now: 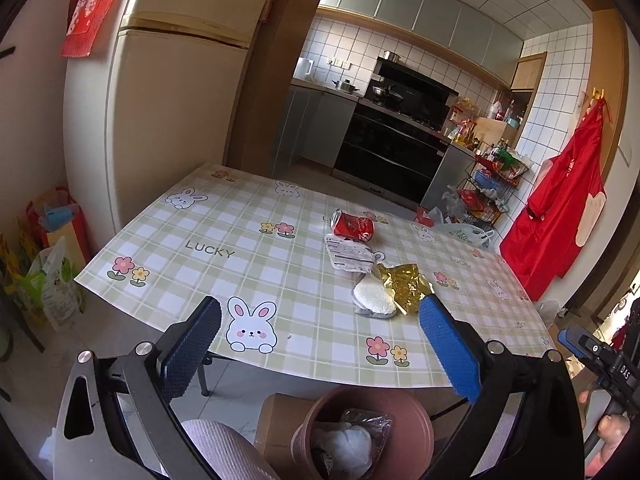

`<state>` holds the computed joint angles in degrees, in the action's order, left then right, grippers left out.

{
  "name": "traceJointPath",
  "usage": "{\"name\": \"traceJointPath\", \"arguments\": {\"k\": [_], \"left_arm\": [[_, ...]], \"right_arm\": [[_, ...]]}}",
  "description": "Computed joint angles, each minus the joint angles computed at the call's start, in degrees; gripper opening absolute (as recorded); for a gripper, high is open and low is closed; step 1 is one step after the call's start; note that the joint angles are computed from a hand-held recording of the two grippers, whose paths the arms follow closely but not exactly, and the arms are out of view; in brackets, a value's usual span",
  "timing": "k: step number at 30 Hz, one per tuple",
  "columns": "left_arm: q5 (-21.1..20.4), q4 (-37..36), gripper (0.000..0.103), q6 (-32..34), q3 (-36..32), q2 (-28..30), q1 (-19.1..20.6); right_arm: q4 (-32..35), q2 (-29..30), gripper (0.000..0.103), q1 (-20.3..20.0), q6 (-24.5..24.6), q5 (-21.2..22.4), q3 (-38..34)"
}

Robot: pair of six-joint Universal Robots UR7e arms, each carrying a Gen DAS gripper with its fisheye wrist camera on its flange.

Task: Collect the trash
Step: 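Lower the blue snack bag into the brown bin and open the right gripper, then grasp the white paper card with the left gripper and lift it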

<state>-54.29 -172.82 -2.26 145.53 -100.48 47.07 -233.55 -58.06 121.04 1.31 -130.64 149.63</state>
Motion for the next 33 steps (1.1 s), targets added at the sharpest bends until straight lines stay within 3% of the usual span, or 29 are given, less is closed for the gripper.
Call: {"name": "traceJointPath", "arguments": {"k": [5, 13, 18, 23, 28, 33], "left_arm": [[0.52, -0.20, 0.097, 0.20, 0.04, 0.86, 0.11], [-0.61, -0.44, 0.097, 0.51, -0.11, 4.74, 0.92], [-1.25, -1.55, 0.097, 1.67, -0.29, 8.73, 1.27], [-3.17, -2.23, 0.097, 2.51, -2.17, 13.99, 2.87], [-5.33, 0.65, 0.097, 2.12, -8.35, 21.12, 6.42], [-12.17, 5.86, 0.088, -1.76, -19.28, 29.27, 12.03]], "right_arm": [[-0.80, 0.63, 0.097, -1.31, 0.52, -3.75, 0.16], [-2.00, 2.34, 0.097, -4.89, 0.70, -6.04, 0.73], [-2.22, 2.34, 0.097, -8.36, 1.82, -6.28, 0.93], [-5.64, 3.40, 0.097, -12.39, -0.54, -5.01, 1.05], [-7.92, 4.66, 0.097, -17.47, -3.54, -0.78, 0.42], [-10.01, 7.32, 0.097, -20.50, -8.82, 0.91, -2.71]]}}
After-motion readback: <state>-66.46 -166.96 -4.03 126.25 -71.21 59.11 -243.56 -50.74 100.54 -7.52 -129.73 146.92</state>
